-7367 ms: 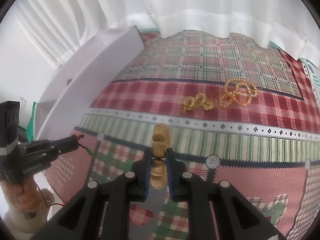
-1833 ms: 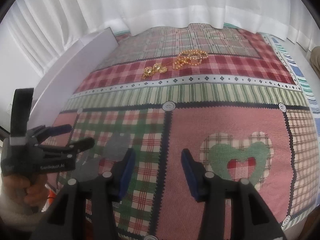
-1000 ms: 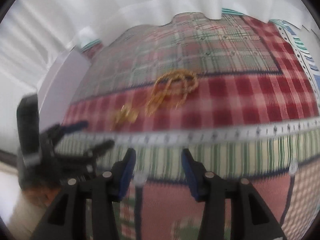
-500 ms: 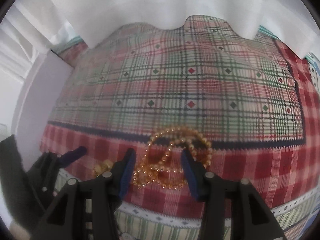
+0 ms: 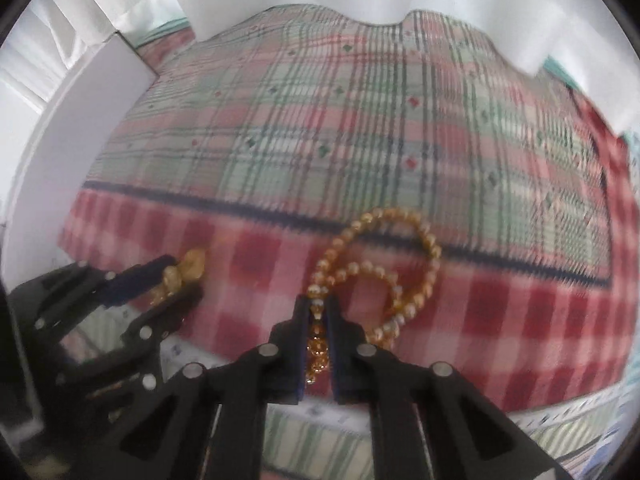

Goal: Organize jewelry

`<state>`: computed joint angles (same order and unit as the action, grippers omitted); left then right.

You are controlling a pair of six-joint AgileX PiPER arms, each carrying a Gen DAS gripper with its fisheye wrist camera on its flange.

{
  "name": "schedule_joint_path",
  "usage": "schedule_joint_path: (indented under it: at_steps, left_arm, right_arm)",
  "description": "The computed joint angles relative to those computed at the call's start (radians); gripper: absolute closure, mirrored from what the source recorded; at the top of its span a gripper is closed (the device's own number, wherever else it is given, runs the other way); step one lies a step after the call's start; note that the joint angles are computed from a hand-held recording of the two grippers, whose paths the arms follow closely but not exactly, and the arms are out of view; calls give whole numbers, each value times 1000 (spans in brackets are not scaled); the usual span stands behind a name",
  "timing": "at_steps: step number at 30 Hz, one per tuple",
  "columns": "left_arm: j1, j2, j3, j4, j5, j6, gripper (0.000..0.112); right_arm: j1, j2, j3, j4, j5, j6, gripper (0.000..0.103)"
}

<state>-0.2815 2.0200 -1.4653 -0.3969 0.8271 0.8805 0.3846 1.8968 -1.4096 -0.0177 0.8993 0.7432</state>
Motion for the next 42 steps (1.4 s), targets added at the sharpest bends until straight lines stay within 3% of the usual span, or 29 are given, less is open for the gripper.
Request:
schedule_joint_path:
  at_steps: [3, 10, 14, 19, 20, 21, 23, 26, 29, 33, 36, 38, 39, 41, 42]
  left_arm:
    - [106, -71, 107, -38, 36, 111, 89]
    - [385, -193, 273, -57, 121, 352, 89]
    - [531, -250, 347, -53, 151, 473, 89]
    - [639, -270, 373, -54, 201, 594, 86]
    - [645, -269, 367, -53, 205, 598, 82]
    - [654, -265, 356, -50, 217, 599, 79]
    - [698, -249, 307, -55, 293, 619, 65]
    - [753, -227, 252, -62, 370, 659, 51]
    - [752, -244, 288, -64, 332, 684, 50]
    - [703, -269, 371, -76, 234, 690, 50]
    - [678, -286, 421, -107, 163, 715, 41]
    - [661, -307, 457, -116, 115, 717, 44]
    - [655, -316, 471, -117, 95, 718, 49]
    - [655, -333, 488, -128, 74, 738, 89]
    - [656, -323, 466, -113, 107, 716, 89]
  right_arm:
    - [47, -56, 98, 81, -82, -6, 95]
    - [308, -88, 184, 56, -210, 193, 95]
    - [493, -68, 144, -107, -187, 460, 95]
    - [657, -49, 147, -180, -218, 676, 94]
    - [678, -50, 143, -201, -209, 716, 92]
    - [688, -61, 147, -219, -195, 737, 78]
    - [746, -111, 155, -302, -137, 841, 61]
    - [807, -164, 151, -385, -46, 912, 61]
    - [846, -186, 140, -393, 51, 921, 61]
    - [807, -193, 193, -372, 43, 926, 61]
    - [784, -152, 166, -366, 60, 892, 61]
    - [764, -111, 134, -356, 62, 840, 59]
    - [753, -66, 87, -352, 116, 820, 59]
    - [743, -33, 68, -344, 145, 817, 59]
    - [739, -20, 60, -342, 138, 811, 67]
